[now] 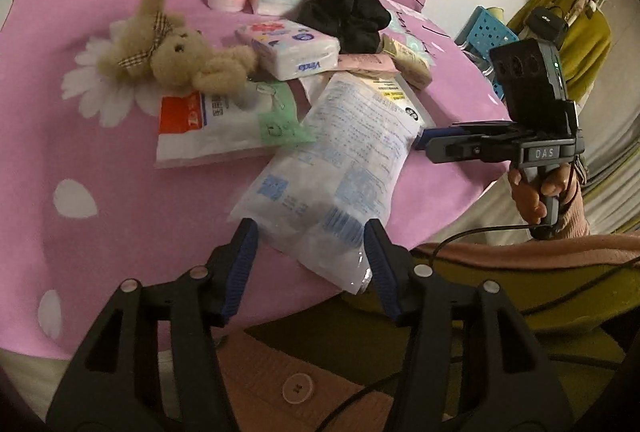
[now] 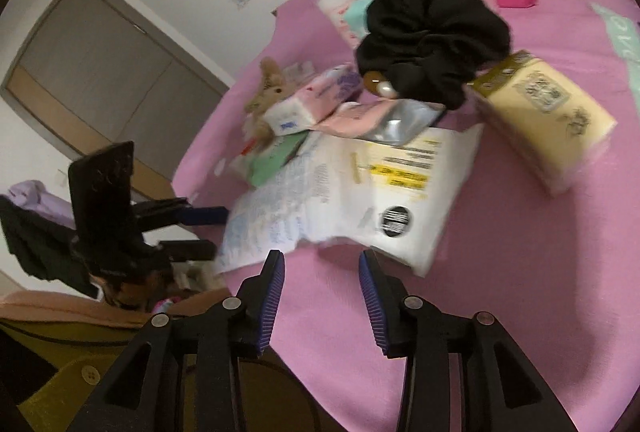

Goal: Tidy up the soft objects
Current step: 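Reach the right gripper to the white plastic package and grasp it, then lift the white package with the right gripper over the pink box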

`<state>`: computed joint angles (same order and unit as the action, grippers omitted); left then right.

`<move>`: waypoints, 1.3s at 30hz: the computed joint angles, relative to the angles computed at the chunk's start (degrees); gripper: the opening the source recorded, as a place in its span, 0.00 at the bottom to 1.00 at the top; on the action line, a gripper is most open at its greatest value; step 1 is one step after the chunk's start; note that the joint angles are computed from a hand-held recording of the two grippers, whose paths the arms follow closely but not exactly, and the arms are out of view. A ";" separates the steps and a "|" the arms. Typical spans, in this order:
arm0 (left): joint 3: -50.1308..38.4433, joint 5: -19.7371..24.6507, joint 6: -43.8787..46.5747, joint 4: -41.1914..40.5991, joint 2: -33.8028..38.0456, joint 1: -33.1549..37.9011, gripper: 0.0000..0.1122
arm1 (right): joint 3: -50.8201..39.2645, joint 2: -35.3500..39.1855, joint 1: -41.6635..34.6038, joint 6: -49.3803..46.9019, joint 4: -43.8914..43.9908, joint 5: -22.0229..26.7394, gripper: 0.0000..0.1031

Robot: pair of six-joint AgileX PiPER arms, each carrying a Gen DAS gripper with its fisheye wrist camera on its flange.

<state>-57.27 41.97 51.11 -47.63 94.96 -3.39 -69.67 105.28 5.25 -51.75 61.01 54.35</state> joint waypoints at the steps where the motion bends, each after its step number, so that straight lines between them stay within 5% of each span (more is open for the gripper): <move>1: -0.16 -0.13 -0.02 -0.18 0.15 -0.03 0.51 | -0.08 0.15 0.23 -0.77 1.41 -0.34 0.39; 7: -0.58 0.77 1.60 -1.45 0.76 0.89 0.51 | 0.30 -0.73 0.82 -7.50 10.31 -1.82 0.39; 12: -0.78 1.26 2.93 -2.79 1.27 1.50 0.51 | -3.51 3.16 1.81 -3.63 11.56 -4.88 0.38; 14: -0.53 1.25 3.07 -2.96 1.07 1.55 0.51 | -3.95 3.66 2.26 -3.81 11.58 -5.12 0.22; 17: -0.34 2.00 3.65 -3.94 1.06 2.32 0.51 | -1.37 1.43 2.23 -7.82 14.43 -7.17 0.11; 22: -1.08 3.05 3.58 -4.38 1.57 2.65 0.52 | 2.90 -3.71 0.69 -13.85 20.18 -6.95 0.05; 28: -3.76 7.07 5.49 -6.62 3.71 2.09 0.53 | 4.53 -7.54 -1.59 -17.42 27.21 -7.06 0.04; 39: -15.24 15.64 4.26 -9.03 12.15 -4.06 0.56 | 3.17 -2.70 -5.32 -14.30 34.32 -6.34 0.04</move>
